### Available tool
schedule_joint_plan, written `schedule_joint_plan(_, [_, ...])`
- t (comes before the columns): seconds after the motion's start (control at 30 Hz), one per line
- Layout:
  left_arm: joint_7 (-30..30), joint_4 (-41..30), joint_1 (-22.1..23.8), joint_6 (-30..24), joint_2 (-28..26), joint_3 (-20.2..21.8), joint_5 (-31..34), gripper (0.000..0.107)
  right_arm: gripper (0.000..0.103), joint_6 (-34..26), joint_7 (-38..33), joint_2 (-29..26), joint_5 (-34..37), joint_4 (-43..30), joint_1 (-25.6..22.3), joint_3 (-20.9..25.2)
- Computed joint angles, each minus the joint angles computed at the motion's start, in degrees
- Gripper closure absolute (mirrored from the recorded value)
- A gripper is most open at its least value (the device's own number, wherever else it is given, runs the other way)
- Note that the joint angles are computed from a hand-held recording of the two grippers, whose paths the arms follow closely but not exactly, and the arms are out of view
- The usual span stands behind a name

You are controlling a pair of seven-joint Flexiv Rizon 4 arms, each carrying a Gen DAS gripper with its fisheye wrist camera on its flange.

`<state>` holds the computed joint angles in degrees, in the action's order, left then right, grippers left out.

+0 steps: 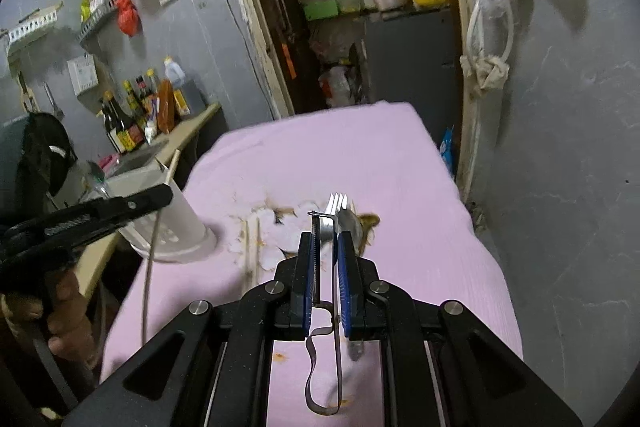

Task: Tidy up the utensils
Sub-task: 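Lift the chopstick with the left gripper while the right gripper lifts its utensil, then carry the chopstick and steel utensil over the white caddy and open both grippers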

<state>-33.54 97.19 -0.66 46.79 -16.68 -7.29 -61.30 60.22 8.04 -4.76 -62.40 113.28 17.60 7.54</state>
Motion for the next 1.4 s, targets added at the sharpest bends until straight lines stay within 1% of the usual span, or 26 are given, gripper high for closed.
schedule_joint_plan(0.13, [1.6, -0.9, 0.8, 0.0, 0.3, 0.0, -2.4, 0.101, 0.093, -1.8, 3.4, 0.5, -5.9, -1.9, 0.7, 0.0])
schedule_joint_plan(0.27, [3.6, -3.1, 1.8, 1.1, -0.3, 0.0, -5.2, 0.101, 0.093, -1.6, 6.2, -1.6, -12.7, -7.1, 1.3, -0.8])
schedule_joint_plan(0.43, [6.1, -7.3, 3.6, 4.4, -2.0, -0.4, -8.9, 0.101, 0.093, 0.9, 9.0, -7.0, -20.0, -16.1, 2.9, -3.3])
schedule_joint_plan(0.47, [6.5, -8.4, 4.0, 5.3, -2.6, -0.6, -9.7, 0.101, 0.093, 1.8, 10.5, -8.4, -21.9, -18.2, 3.2, -4.1])
schedule_joint_plan(0.53, [7.2, -11.1, 4.8, 7.5, -4.2, -1.1, -11.5, 0.101, 0.093, 3.7, 14.3, -11.4, -25.7, -22.9, 3.8, -5.9])
schedule_joint_plan(0.7, [6.6, -18.5, 6.8, 14.5, -9.1, -3.2, -14.6, 0.101, 0.093, 6.4, 18.9, -18.7, -30.3, -34.4, 6.3, -9.6])
schedule_joint_plan(0.73, [5.9, -20.1, 7.2, 16.0, -10.3, -3.7, -14.9, 0.101, 0.093, 6.7, 18.9, -20.2, -30.3, -36.5, 6.9, -10.3])
schedule_joint_plan(0.83, [3.3, -24.4, 8.3, 19.6, -13.7, -5.0, -14.5, 0.101, 0.093, 7.9, 17.0, -25.4, -27.3, -42.8, 8.7, -12.4])
schedule_joint_plan(0.9, [2.1, -26.6, 9.0, 21.7, -15.8, -6.1, -13.6, 0.101, 0.093, 7.8, 15.0, -28.0, -24.1, -45.3, 9.9, -13.5])
schedule_joint_plan(0.97, [1.1, -28.1, 9.7, 22.7, -17.4, -7.4, -12.5, 0.101, 0.093, 7.7, 13.3, -29.8, -21.1, -46.7, 10.9, -14.4])
schedule_joint_plan(1.03, [1.8, -28.7, 9.9, 24.6, -18.6, -8.8, -12.2, 0.101, 0.093, 7.4, 12.4, -31.0, -18.9, -47.0, 11.9, -15.3])
schedule_joint_plan(1.2, [8.8, -27.8, 9.8, 31.3, -19.7, -12.8, -15.6, 0.101, 0.093, 8.4, 10.4, -33.0, -14.1, -46.9, 13.6, -17.6])
schedule_joint_plan(1.3, [12.6, -27.1, 9.3, 34.1, -19.8, -13.8, -18.6, 0.101, 0.093, 8.6, 9.0, -34.0, -11.5, -47.1, 14.5, -18.9])
schedule_joint_plan(1.33, [14.3, -27.1, 8.9, 35.6, -19.9, -14.2, -20.2, 0.101, 0.093, 8.4, 7.9, -34.6, -10.0, -47.5, 14.8, -19.0])
schedule_joint_plan(1.4, [20.6, -27.8, 8.0, 39.4, -19.9, -15.2, -26.3, 0.101, 0.093, 8.2, 6.7, -35.1, -8.2, -47.6, 15.5, -19.7])
